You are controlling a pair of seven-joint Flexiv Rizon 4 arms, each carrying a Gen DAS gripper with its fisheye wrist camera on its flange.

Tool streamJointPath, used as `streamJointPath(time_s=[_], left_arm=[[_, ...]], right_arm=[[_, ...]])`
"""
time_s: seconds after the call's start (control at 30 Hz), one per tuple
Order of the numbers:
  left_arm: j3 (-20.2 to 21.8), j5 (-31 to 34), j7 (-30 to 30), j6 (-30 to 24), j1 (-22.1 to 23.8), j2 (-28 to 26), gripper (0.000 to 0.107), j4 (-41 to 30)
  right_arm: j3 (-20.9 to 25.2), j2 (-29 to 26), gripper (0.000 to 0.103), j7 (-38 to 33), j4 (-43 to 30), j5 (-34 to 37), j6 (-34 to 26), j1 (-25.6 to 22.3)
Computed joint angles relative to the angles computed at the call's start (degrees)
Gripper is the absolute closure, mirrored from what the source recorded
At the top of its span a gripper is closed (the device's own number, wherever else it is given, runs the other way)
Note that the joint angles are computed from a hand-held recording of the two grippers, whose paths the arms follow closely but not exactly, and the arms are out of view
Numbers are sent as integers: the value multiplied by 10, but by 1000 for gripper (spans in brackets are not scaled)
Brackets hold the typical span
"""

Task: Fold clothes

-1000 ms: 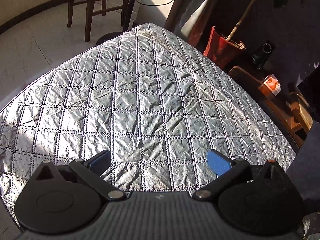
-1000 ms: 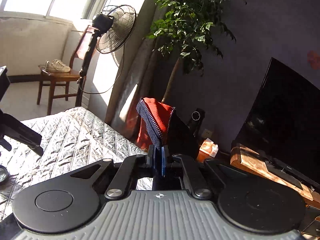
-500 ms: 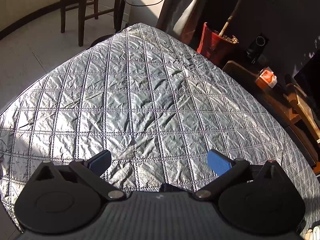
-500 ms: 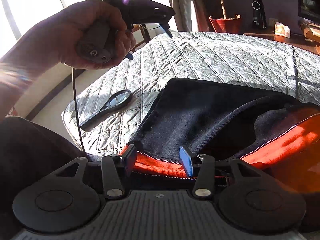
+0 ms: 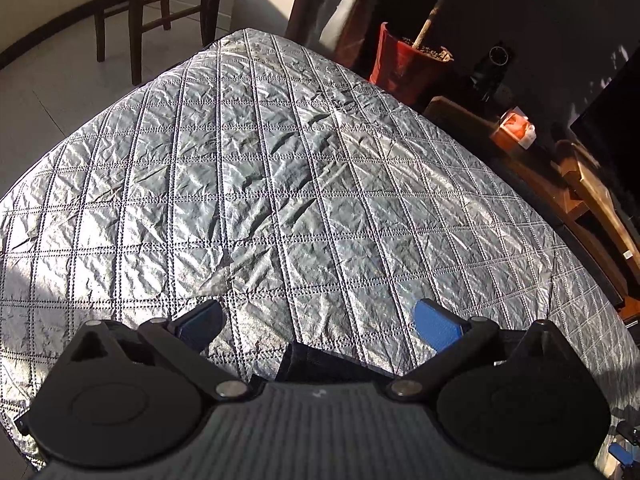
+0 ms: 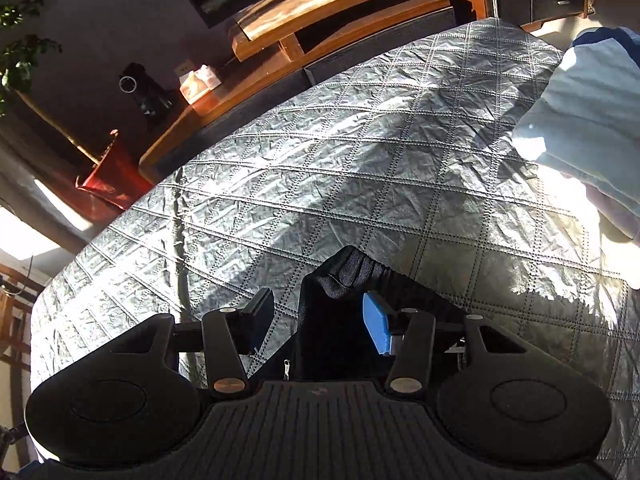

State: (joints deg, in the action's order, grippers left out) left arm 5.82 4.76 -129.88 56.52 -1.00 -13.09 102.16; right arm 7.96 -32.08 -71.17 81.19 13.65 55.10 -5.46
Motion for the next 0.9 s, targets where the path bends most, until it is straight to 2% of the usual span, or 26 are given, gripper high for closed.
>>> streamJointPath(time_s=[0.2,0.27,0.33,0.37,0.4,0.47,0.63,0.77,0.9], left_arm=[[-5,-7,10,-1,-3,-7,5,-5],[-6,-11,12,0,-3,-8,5,-4],[-7,-15,16,1,-4,-8,5,-3],[-7,-17,17,2,-4,-7,5,-2],[-7,-18,19,3,-4,-7,5,-2],[-7,-20,22,4,-4,-7,5,-2],[-7,-23,31,3,-4,-6,5,0],[-6,-27,33,7,-1,-2,5,6],[-13,-39,56,14,0,-1,5,11]], right_arm=[[-20,-62,52,103,-73,-16,-104,19],[-27,-67,57,112,-73,-34,-95,28],[-30,-85,80,100,-96,-64,-111,37],[-30,-93,94,91,-106,-76,-121,40],[-32,-97,97,83,-111,-88,-123,45],[-33,-100,99,72,-113,-101,-118,49],[-6,-76,100,34,-95,-64,-65,26],[62,-2,100,-34,-17,63,29,-36],[145,91,100,-170,99,283,127,-136]])
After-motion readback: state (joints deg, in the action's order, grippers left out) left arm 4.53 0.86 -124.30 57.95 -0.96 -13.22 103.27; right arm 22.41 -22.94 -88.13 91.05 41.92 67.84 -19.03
